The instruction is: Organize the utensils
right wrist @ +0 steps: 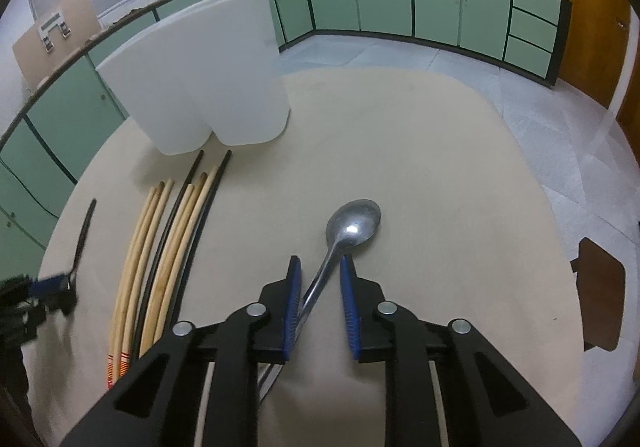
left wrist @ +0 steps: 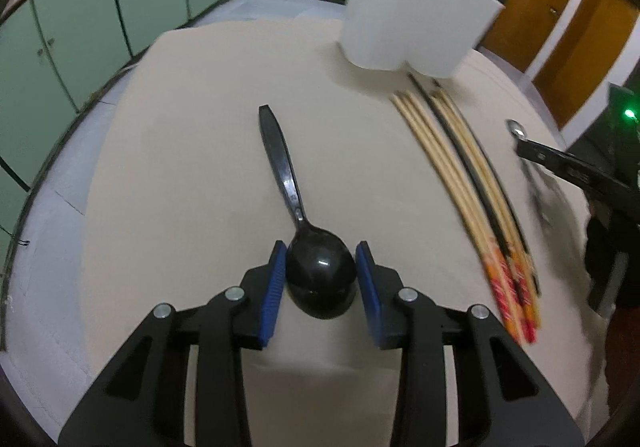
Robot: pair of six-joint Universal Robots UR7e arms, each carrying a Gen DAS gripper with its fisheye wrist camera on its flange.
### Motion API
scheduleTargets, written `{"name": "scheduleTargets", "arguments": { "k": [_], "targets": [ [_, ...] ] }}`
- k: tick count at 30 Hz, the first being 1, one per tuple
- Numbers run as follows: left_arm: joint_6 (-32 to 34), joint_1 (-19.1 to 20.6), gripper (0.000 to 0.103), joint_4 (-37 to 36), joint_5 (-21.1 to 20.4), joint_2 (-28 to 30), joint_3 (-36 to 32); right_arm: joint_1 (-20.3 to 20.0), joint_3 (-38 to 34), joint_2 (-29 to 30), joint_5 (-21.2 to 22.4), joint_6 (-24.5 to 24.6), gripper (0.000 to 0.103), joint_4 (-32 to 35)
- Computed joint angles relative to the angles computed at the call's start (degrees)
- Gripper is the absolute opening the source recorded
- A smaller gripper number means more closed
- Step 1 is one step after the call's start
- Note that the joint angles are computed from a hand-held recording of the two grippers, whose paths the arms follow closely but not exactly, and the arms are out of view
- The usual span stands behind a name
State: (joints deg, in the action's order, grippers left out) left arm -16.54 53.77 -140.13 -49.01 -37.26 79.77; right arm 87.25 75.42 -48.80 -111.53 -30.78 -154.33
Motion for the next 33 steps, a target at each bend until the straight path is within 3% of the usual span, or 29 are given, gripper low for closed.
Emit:
{"name": "scheduleTargets", "arguments": {
  "k": [4,6,9,16,20,22,25,27,33],
  "targets": [
    [-0.19,-0.61,0.038,-1.43,-1.99,-0.57,-0.13,-1.1,-0.56,-1.24,3.91,4.49,0.022,4.38],
    [-0.22,-0.56,0.049,-2.66,-1.57,-0.63,-0.3,-1.66,-1.03,-1.8,5.38,7.17,0.022,6.52],
    [-0.49,-0.29,0.05,-0.74,2.26,1.79,-4.83,-1.7,-1.91,-1.69,5.04,8.76,0.026,7.37],
    [-3.75,2.05,0.051,10.5,4.18,7.81,-16.76,-0.49,-6.99,1.6,1.51,9.81,0.032,10.0],
    [-4.5,2.36,0.046,10.86,5.27,9.09,-18.3,0.0,-9.11,3.64,0.2,8.62,0.032,8.89],
    [-4.48,2.39,0.036,10.22,4.93,9.01,-18.26,0.41,-9.79,4.54,-0.92,7.05,0.024,8.0],
    [-4.1,2.69,0.016,9.37,2.81,8.98,-18.44,0.78,-9.75,5.18,-1.6,4.66,0.024,6.45],
    [-3.53,2.74,0.013,9.14,2.24,9.49,-19.12,0.9,-9.38,5.21,-1.78,3.26,0.024,5.62],
    [-2.91,2.18,0.014,14.08,4.85,12.17,-23.58,1.24,-10.64,5.76,-2.59,2.15,0.025,7.34]
  ]
}}
